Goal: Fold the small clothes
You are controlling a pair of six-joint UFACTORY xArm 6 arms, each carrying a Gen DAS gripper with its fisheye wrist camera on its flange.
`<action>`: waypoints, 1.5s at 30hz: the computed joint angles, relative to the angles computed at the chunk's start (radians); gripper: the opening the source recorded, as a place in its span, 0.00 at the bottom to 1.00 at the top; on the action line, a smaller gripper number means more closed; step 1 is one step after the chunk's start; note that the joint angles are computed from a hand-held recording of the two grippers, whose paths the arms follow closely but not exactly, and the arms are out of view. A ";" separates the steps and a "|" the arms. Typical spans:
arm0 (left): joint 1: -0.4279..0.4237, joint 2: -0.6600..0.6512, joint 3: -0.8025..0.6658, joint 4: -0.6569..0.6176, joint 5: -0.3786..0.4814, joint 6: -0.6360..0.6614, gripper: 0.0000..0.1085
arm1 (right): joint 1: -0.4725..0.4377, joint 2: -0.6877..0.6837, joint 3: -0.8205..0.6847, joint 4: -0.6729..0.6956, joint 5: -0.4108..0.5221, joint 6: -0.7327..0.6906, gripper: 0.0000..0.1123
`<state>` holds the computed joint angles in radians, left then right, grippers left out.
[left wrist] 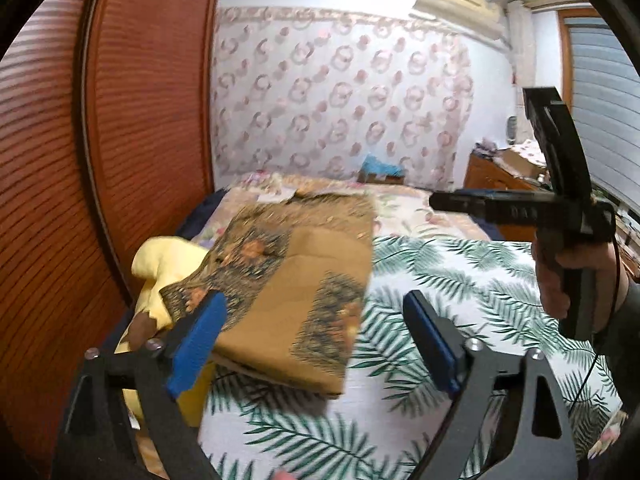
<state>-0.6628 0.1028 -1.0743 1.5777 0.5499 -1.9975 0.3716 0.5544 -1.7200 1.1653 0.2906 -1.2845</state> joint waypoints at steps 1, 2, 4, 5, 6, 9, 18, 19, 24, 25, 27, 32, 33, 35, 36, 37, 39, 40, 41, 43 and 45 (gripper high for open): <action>-0.019 0.002 -0.008 -0.015 0.022 0.025 0.85 | 0.001 -0.037 0.050 0.056 -0.013 -0.059 0.60; -0.029 0.006 -0.017 -0.026 0.034 0.041 0.90 | 0.002 -0.075 0.102 0.115 -0.028 -0.121 0.60; -0.052 0.009 -0.027 -0.019 0.057 0.046 0.94 | 0.004 -0.160 0.210 0.230 -0.044 -0.240 0.60; -0.064 0.010 -0.031 -0.021 0.072 0.048 0.94 | 0.004 -0.193 0.252 0.278 -0.051 -0.289 0.60; -0.073 0.012 -0.037 -0.031 0.077 0.058 0.94 | 0.004 -0.227 0.295 0.335 -0.059 -0.347 0.60; -0.087 0.018 -0.046 -0.045 0.063 0.071 0.94 | 0.003 -0.337 0.422 0.495 -0.077 -0.503 0.60; -0.138 0.073 -0.092 -0.119 0.035 0.132 0.94 | 0.019 -0.561 0.669 0.924 -0.177 -0.888 0.63; -0.145 0.081 -0.100 -0.120 0.030 0.134 0.94 | 0.013 -0.594 0.703 0.969 -0.177 -0.927 0.63; -0.180 0.106 -0.131 -0.097 0.011 0.095 0.94 | -0.008 -0.728 0.823 1.216 -0.199 -1.135 0.64; -0.184 0.110 -0.136 -0.090 0.005 0.079 0.94 | -0.014 -0.757 0.848 1.252 -0.202 -1.162 0.64; -0.197 0.116 -0.150 -0.075 0.011 0.055 0.94 | -0.030 -0.813 0.894 1.339 -0.213 -1.236 0.65; -0.222 0.145 -0.205 -0.109 0.044 0.103 0.94 | -0.060 -0.950 0.995 1.429 -0.224 -1.306 0.66; -0.226 0.149 -0.212 -0.111 0.047 0.107 0.94 | -0.065 -0.968 1.005 1.436 -0.227 -1.310 0.66; -0.236 0.153 -0.227 -0.109 0.054 0.119 0.94 | -0.075 -1.013 1.037 1.457 -0.229 -1.322 0.66; -0.246 0.158 -0.241 -0.119 0.070 0.133 0.94 | -0.079 -1.036 1.050 1.455 -0.233 -1.315 0.66; -0.251 0.159 -0.248 -0.124 0.079 0.140 0.94 | -0.082 -1.058 1.059 1.468 -0.239 -1.325 0.66; -0.262 0.161 -0.262 -0.136 0.090 0.154 0.94 | -0.094 -1.098 1.081 1.491 -0.246 -1.345 0.66; -0.266 0.158 -0.264 -0.137 0.094 0.156 0.94 | -0.095 -1.120 1.090 1.497 -0.252 -1.348 0.66; -0.268 0.161 -0.272 -0.140 0.098 0.160 0.94 | -0.100 -1.148 1.112 1.476 -0.251 -1.325 0.66; -0.279 0.157 -0.281 -0.140 0.114 0.166 0.94 | -0.106 -1.181 1.126 1.499 -0.259 -1.346 0.66; -0.286 0.151 -0.286 -0.139 0.124 0.169 0.94 | -0.101 -1.201 1.144 1.450 -0.255 -1.293 0.68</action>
<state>-0.9489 0.2542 -1.3602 1.4389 0.6740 -1.8286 0.2706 -0.6470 -0.5759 2.6152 0.0355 -2.5775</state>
